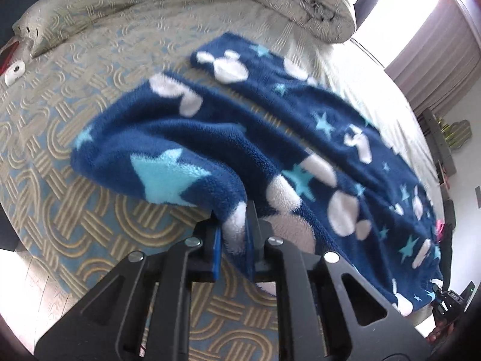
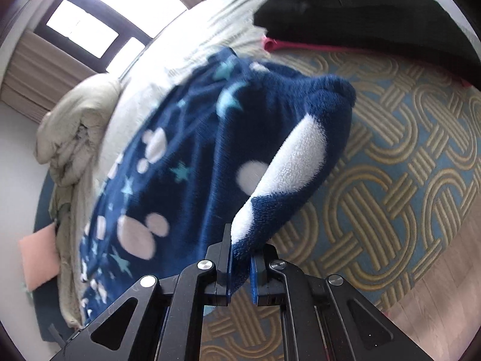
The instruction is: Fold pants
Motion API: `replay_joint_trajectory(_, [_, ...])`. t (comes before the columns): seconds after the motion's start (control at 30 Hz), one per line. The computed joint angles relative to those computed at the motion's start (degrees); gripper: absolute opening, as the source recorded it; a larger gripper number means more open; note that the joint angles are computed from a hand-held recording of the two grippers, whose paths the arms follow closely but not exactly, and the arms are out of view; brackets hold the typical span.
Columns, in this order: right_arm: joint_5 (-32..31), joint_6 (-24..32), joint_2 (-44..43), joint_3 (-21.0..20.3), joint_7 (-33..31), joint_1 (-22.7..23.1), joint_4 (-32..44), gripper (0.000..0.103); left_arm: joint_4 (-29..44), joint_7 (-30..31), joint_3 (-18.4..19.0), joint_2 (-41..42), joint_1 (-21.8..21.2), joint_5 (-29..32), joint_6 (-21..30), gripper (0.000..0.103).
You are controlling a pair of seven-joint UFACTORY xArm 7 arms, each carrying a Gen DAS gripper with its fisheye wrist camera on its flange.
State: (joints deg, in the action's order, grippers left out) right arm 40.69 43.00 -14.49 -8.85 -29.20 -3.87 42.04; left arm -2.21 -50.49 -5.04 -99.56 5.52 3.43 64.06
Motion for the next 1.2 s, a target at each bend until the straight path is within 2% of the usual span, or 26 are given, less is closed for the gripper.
replay_joint_trajectory(0.1, [2.15,1.1,-0.37,-0.51,-1.01,0.49,1.63,0.007,2.32,0.4,-0.44,2.83,0.15,0.62,-1.46,0.014])
replay_joint_trajectory(0.27, [6.31,0.22,-0.47,0.04,-3.64,2.22,4.89,0.007,7.89,1.66,-1.24,11.7,1.42,2.63,-7.04,0.014])
replay_joint_trajectory(0.5, [11.71,-1.93,2.33,1.3,-5.77,4.63,10.74,0.007,14.39,3.64,-0.95,24.25,5.48,6.02,-14.92,0.014])
replay_joint_trajectory(0.63, [12.86,-3.94,5.94,3.18,-6.34,5.28,15.43,0.007,19.7,5.12,-0.31,35.45,8.16,7.87,-20.33,0.014])
replay_joint_trajectory(0.8, [8.39,-4.42,15.95,6.79,-0.65,5.0,26.69,0.007,28.14,6.5,0.51,51.58,11.22,10.02,-24.51,0.014])
replay_joint_trajectory(0.93, [0.22,-7.25,24.47,9.98,6.27,4.99,35.2,0.007,36.26,8.18,1.74,66.24,12.22,11.99,-26.02,0.014])
replay_joint_trajectory(1.0, [-5.8,-6.86,30.65,11.33,12.03,4.98,41.7,0.007,39.61,8.39,2.33,71.39,12.22,12.95,-25.56,0.014])
replay_joint_trajectory(1.2, [-18.47,-2.65,44.26,11.21,23.65,7.1,56.58,0.008,53.39,11.44,6.16,89.48,9.67,13.56,-22.03,0.017])
